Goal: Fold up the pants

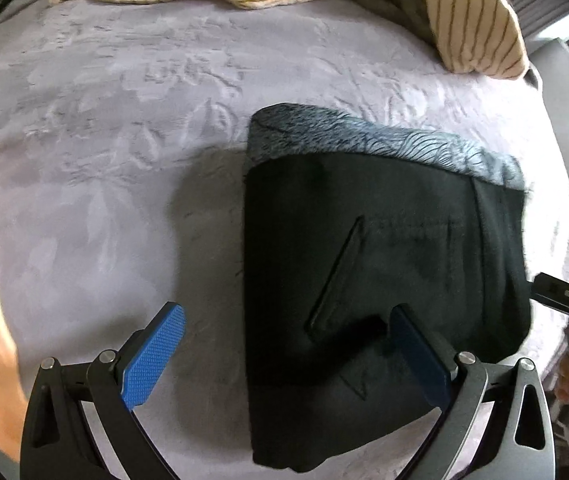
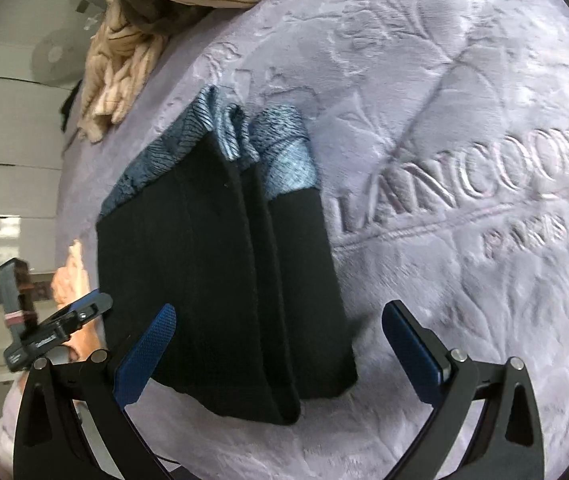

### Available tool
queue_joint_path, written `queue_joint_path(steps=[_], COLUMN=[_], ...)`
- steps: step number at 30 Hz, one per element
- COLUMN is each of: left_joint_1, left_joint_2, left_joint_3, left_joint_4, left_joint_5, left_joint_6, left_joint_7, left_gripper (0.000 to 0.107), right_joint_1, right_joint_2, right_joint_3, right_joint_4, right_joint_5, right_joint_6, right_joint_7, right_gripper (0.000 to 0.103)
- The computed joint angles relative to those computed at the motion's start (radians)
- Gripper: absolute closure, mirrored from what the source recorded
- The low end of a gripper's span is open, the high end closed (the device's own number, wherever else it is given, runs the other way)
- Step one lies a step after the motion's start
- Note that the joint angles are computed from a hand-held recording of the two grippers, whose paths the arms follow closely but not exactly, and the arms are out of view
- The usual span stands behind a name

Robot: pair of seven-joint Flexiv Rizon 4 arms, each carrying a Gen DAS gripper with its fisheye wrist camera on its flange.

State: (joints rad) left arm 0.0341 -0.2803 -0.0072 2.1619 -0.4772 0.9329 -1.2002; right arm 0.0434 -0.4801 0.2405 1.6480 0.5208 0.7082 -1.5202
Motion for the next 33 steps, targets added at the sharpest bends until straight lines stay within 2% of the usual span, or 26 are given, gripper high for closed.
queue_joint_path(steps=[2, 6, 10, 13, 15, 16, 17, 18, 20, 23, 27, 33], left_joint_1=[0.016, 0.003, 0.004, -0.004, -0.001, -0.001, -0.002, -0.009, -0.021, -0.029, -0.055, -0.069], left_joint_2=[-0.010, -0.044, -0.070, -0.084, -0.089, -0.088, -0.083, -0.072, -0.041, 0.023, 0.091, 0.222], left_joint_3=[-0.027, -0.046, -0.085, -0.093, -0.096, -0.095, -0.097, -0.096, -0.087, -0.069, -0.044, 0.011], left_joint_4=[0.004, -0.010, -0.009, -0.009, -0.008, -0.008, -0.002, 0.006, 0.021, 0.053, 0.092, 0.162], left_joint_5=[-0.069, -0.102, -0.200, -0.239, -0.271, -0.281, -0.296, -0.300, -0.291, -0.294, -0.281, -0.249], left_joint_6=[-0.006, 0.022, 0.041, 0.060, 0.049, 0.041, 0.045, 0.056, 0.062, 0.056, 0.058, 0.006], left_joint_7=[0.067, 0.102, 0.168, 0.176, 0.171, 0.161, 0.167, 0.171, 0.172, 0.179, 0.151, 0.100], left_gripper=[0.004, 0.004, 0.004, 0.004, 0.004, 0.005, 0.012, 0.015, 0.031, 0.045, 0.047, 0.047], right_joint_1=[-0.024, -0.034, -0.091, -0.078, -0.066, -0.052, -0.055, -0.069, -0.076, -0.099, -0.126, -0.129], right_joint_2=[-0.028, -0.073, -0.117, -0.156, -0.178, -0.182, -0.180, -0.178, -0.166, -0.154, -0.119, -0.032], right_joint_3=[0.016, 0.021, 0.067, 0.060, 0.049, 0.036, 0.038, 0.053, 0.059, 0.072, 0.081, 0.075], right_joint_4=[-0.033, -0.081, -0.151, -0.194, -0.202, -0.197, -0.192, -0.189, -0.178, -0.176, -0.166, -0.119], right_joint_5=[0.036, 0.053, 0.165, 0.174, 0.175, 0.163, 0.174, 0.199, 0.206, 0.242, 0.291, 0.357], right_joint_6=[-0.032, -0.079, -0.125, -0.145, -0.142, -0.129, -0.113, -0.108, -0.105, -0.130, -0.169, -0.230], right_joint_7=[-0.041, -0.069, -0.187, -0.204, -0.167, -0.129, -0.114, -0.117, -0.118, -0.116, -0.143, -0.170], right_gripper=[0.000, 0.000, 0.000, 0.000, 0.004, 0.011, 0.020, 0.024, 0.034, 0.046, 0.049, 0.050])
